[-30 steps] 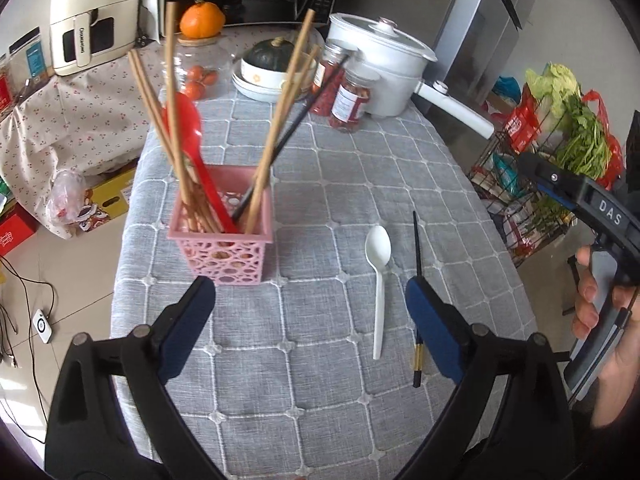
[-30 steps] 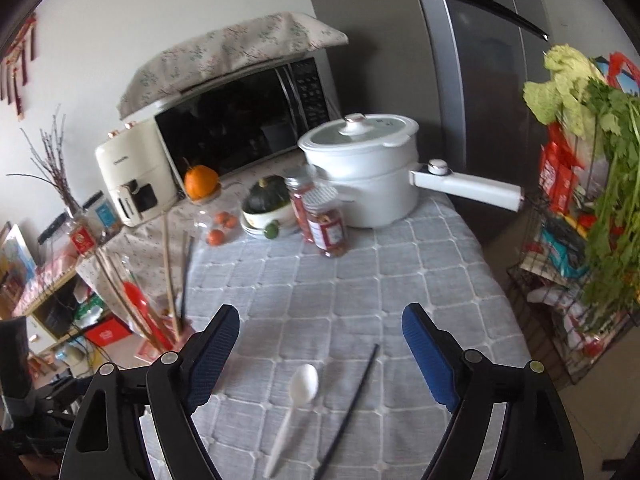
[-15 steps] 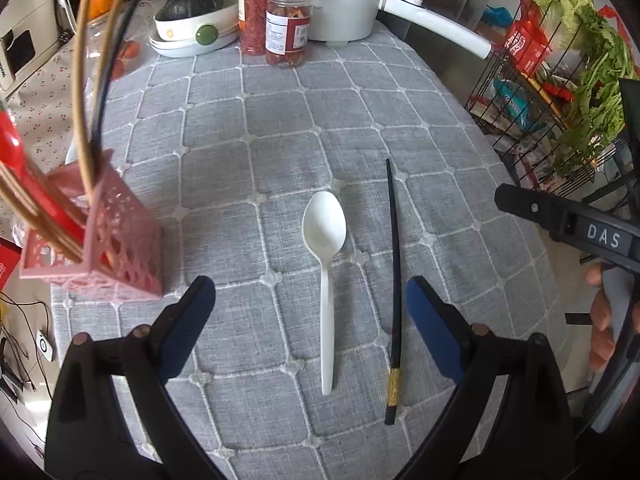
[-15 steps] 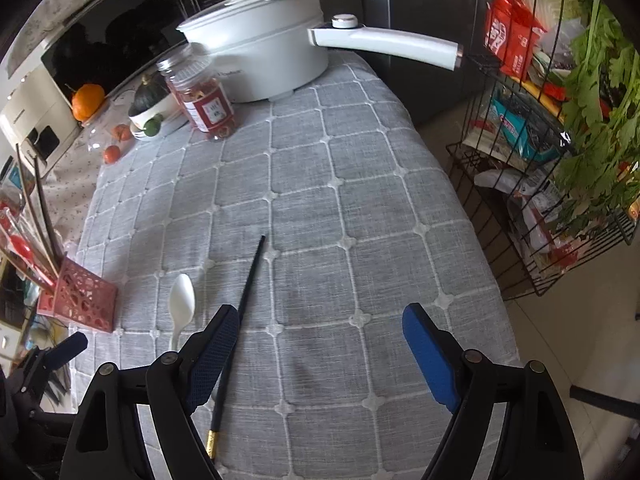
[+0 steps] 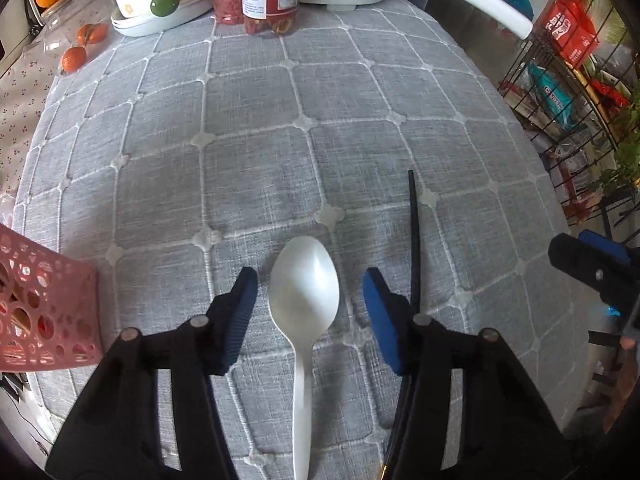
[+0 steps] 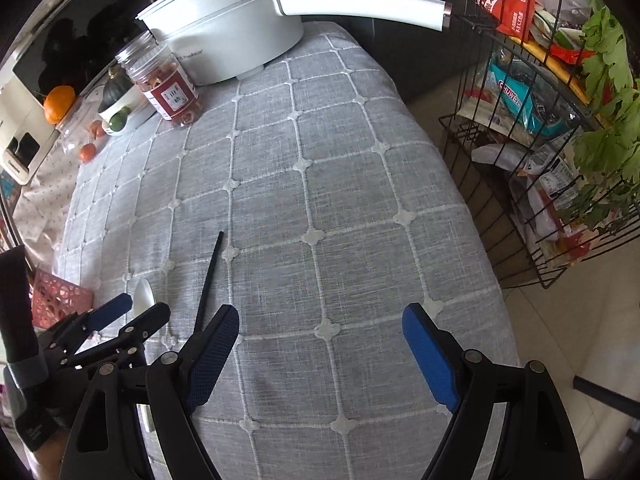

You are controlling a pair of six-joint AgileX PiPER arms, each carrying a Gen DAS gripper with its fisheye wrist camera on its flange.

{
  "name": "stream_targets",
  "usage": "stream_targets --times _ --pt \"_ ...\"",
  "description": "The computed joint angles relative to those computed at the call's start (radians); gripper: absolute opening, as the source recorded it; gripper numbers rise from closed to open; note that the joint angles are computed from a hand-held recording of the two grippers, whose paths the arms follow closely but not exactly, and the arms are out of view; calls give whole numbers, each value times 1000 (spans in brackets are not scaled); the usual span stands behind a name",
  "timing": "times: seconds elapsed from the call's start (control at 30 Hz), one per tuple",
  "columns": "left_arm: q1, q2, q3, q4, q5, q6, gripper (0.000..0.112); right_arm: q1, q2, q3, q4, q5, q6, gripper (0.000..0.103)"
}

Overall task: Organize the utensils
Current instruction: 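Grasp the white plastic spoon with the left gripper, then grasp the black chopstick with the right gripper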

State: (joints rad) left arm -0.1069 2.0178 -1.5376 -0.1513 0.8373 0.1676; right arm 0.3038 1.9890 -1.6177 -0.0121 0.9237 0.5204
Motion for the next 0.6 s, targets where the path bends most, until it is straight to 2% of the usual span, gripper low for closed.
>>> stream_targets --times 0.1,0.27,0.6 --pt "-5 3 3 21 -22 -20 37 -12 5 -1 21 -1 -10 85" --pt "18 -46 29 -33 -36 26 37 -16 15 -9 41 1 -20 85" --pt "105 -233 160 -244 -74 286 37 14 84 -99 48 51 -14 85"
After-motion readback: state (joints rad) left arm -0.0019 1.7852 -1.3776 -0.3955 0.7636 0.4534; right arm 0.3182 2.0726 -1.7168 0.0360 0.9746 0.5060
